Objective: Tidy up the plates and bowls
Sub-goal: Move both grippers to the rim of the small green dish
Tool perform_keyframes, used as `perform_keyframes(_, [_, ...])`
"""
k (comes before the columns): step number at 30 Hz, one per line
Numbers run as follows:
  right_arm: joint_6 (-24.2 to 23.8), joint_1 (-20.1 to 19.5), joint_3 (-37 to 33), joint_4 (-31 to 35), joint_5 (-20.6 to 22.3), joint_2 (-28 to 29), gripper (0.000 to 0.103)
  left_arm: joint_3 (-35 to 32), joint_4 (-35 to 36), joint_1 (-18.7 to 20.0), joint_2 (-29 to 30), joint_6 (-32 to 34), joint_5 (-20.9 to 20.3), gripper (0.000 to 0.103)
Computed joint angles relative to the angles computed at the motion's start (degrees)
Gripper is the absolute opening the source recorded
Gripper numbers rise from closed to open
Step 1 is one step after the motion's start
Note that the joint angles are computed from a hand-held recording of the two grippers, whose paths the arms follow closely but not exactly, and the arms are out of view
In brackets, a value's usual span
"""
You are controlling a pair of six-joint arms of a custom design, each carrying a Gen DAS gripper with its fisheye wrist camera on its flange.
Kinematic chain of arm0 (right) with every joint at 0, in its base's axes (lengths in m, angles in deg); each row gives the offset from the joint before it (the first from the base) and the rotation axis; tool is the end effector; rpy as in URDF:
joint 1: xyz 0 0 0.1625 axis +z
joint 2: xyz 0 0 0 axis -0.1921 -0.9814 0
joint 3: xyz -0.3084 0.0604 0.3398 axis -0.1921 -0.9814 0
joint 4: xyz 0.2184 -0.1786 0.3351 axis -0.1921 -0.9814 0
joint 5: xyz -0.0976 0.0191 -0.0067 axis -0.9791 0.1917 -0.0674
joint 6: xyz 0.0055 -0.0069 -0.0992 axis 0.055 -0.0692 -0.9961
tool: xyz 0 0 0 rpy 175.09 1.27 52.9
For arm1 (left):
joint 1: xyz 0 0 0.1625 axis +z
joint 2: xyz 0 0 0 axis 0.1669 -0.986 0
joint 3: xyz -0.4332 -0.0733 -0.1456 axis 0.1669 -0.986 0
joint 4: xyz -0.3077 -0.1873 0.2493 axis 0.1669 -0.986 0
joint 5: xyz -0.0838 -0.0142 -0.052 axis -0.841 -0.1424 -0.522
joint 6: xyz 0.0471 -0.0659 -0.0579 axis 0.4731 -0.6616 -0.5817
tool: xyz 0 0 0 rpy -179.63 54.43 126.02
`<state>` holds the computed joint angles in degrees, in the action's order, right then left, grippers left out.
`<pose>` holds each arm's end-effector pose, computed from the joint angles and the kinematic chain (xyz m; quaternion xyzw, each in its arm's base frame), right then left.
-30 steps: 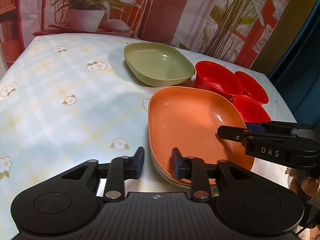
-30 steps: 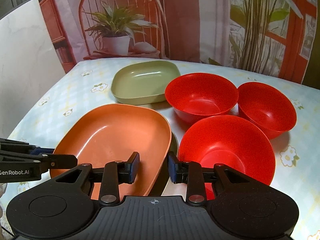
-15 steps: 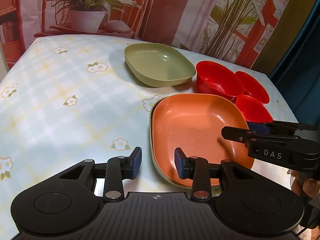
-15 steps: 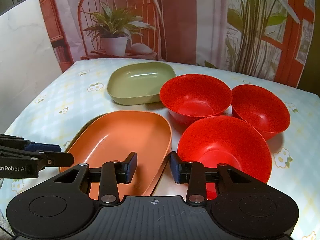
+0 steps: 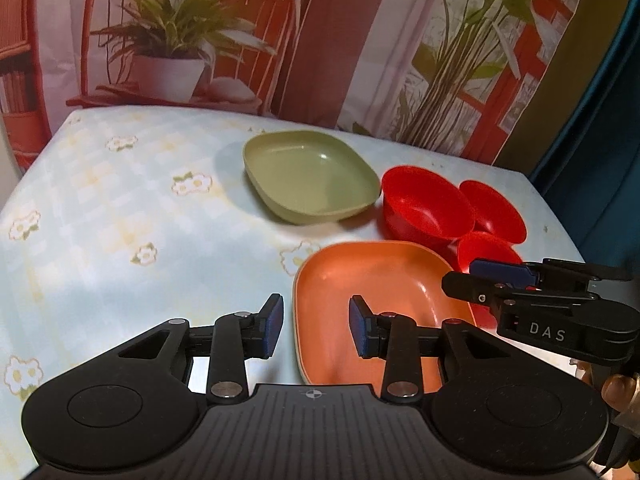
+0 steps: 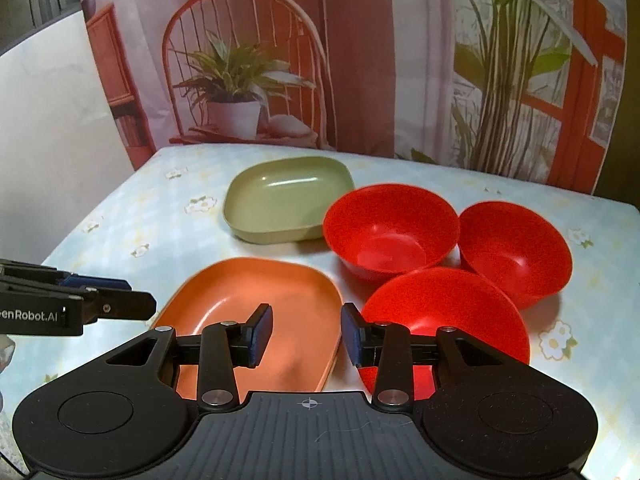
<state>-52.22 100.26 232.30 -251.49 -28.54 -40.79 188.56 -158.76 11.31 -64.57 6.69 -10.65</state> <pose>0.0862 -0.3243 0.2796 0.0901 -0.8626 0.4008 0.2953 -0.3459 -0.3381 0.0056 0.2816 0.9070 -0.2604 0.1736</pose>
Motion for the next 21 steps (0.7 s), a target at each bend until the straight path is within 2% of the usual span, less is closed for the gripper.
perform_keyframes(21, [-3.4,1.5,-7.9,6.7,0.5,-3.6,0.036,-5.4,-2.2,1.7,-0.5,8.0,3.8,0.038])
